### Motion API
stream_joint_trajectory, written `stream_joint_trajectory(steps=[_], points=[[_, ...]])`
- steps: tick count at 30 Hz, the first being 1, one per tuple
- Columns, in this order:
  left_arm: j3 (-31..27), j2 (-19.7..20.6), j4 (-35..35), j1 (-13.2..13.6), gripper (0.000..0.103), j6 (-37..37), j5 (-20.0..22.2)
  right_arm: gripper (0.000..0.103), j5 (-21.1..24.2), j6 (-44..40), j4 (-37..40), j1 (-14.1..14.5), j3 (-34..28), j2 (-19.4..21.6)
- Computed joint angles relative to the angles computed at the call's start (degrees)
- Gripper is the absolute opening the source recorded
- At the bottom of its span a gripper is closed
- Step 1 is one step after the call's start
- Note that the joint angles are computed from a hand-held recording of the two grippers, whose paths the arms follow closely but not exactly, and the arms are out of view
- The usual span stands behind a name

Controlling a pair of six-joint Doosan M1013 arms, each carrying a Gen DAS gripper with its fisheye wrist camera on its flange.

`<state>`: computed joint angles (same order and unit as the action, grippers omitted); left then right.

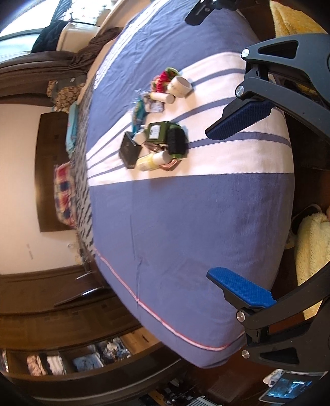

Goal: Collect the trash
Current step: 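Grasp the white tape roll with the right tool, then grasp the black thread spool with the left tool while the right holds the tape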

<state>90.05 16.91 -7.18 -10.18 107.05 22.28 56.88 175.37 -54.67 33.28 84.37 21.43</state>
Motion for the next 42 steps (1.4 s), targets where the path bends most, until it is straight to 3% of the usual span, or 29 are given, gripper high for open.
stream_joint_trajectory(steps=[2, 5, 9, 13, 20, 23, 29, 32, 34, 38, 42], points=[[-0.67, 0.85, 0.83, -0.31, 0.095, 0.13, 0.44, 0.100, -1.17, 0.25, 0.16, -0.68, -0.06, 0.50], [-1.89, 2.16, 1.82, -0.71, 0.095, -0.11, 1.26, 0.099, -7.28, -1.59, 1.92, -2.08, 0.28, 0.88], [-3.50, 3.73, 2.79, -0.73, 0.095, -1.37, 2.37, 0.092, -11.20, -6.23, 5.44, -2.98, -1.37, 2.80], [-4.93, 4.91, 1.30, -0.16, 0.095, -0.49, 3.53, 0.070, -15.14, -10.89, 9.49, -4.06, -2.94, 4.61], [-6.96, 6.60, -4.07, 0.12, 0.095, 4.25, 5.19, 0.052, -16.90, -15.19, 13.30, -5.47, -4.84, 6.62], [-7.92, 7.39, -7.57, -0.02, 0.095, 7.51, 6.50, 0.034, -18.63, -16.73, 13.50, -5.76, -4.73, 6.60], [-9.90, 9.02, -17.82, -0.49, 0.095, 16.52, 10.42, 0.034, -16.65, -12.32, 7.97, -5.19, -3.54, 5.22], [-10.40, 9.65, -19.43, -1.07, 0.092, 18.37, 11.37, 0.034, -15.91, -10.48, 6.13, -5.19, -2.68, 4.31], [-11.05, 10.39, -19.39, -1.60, 0.087, 18.51, 11.96, 0.034, -15.89, -10.01, 5.45, -5.26, -2.16, 3.82], [-12.69, 11.96, -18.55, -2.33, 0.064, 16.77, 12.97, 0.034, -16.43, -9.98, 5.38, -5.66, -1.53, 3.43], [-13.60, 12.79, -17.55, -2.84, 0.063, 16.01, 13.15, 0.034, -16.97, -10.18, 6.14, -6.21, -1.21, 3.45]])
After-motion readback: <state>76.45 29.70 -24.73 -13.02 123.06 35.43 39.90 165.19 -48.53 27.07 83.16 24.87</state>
